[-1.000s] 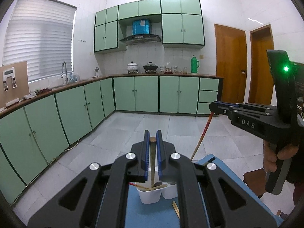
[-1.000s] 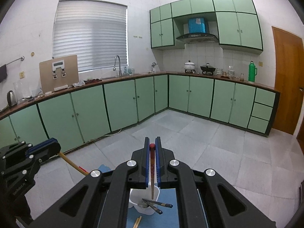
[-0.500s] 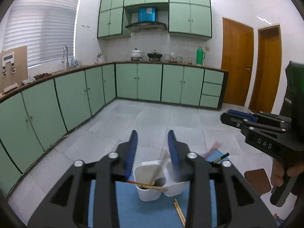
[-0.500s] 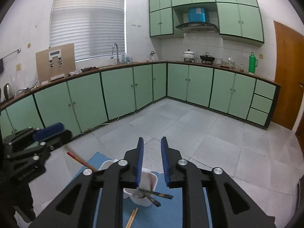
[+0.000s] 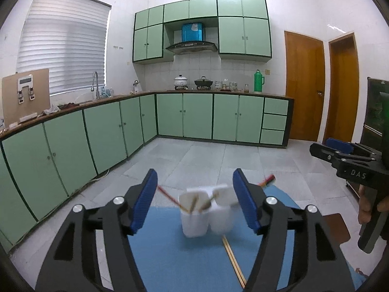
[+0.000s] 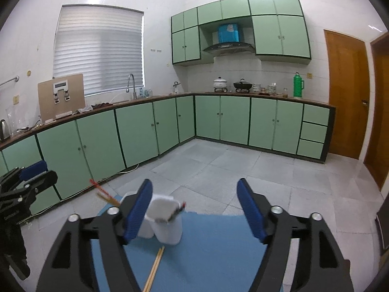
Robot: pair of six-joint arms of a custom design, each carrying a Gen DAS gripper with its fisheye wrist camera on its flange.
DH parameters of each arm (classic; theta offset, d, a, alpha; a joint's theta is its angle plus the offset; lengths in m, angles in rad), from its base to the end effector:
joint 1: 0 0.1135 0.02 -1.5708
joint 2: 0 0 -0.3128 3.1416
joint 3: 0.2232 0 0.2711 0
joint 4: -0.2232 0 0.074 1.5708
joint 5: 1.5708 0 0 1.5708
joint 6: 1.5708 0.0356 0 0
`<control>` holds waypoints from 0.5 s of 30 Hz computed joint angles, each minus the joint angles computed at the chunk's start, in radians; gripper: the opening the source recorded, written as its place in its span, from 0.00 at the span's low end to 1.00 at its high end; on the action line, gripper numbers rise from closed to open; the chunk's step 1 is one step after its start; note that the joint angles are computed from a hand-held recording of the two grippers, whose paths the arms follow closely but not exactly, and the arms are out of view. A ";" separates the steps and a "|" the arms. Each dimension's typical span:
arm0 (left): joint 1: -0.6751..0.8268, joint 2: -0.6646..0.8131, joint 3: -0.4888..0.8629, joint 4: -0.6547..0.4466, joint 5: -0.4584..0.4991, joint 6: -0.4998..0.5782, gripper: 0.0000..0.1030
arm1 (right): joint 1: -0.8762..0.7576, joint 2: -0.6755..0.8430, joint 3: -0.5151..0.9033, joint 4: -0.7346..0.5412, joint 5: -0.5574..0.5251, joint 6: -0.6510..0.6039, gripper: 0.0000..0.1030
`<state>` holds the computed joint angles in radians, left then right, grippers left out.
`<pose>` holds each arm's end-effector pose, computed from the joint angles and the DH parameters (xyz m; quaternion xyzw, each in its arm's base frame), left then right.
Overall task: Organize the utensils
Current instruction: 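Open both grippers to drop the chopsticks into the holder cups, then pull both grippers back from the holder over the mat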
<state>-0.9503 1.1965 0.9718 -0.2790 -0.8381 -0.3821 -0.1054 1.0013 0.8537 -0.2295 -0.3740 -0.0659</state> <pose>0.1741 -0.1981 0.3570 0.0218 0.8130 -0.0117 0.5818 0.2214 -0.0103 0.3580 -0.0884 0.8146 0.1060 0.5634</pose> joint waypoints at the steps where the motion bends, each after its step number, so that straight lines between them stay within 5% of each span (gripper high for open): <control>1: -0.033 -0.012 -0.023 -0.023 -0.016 -0.045 0.64 | -0.014 -0.032 -0.030 -0.008 -0.012 0.000 0.75; 7: -0.173 -0.014 -0.135 -0.123 -0.083 -0.280 0.68 | -0.063 -0.187 -0.190 -0.061 -0.026 -0.012 0.85; 15: -0.266 0.050 -0.270 -0.196 -0.075 -0.527 0.69 | -0.072 -0.295 -0.356 -0.119 -0.010 -0.017 0.87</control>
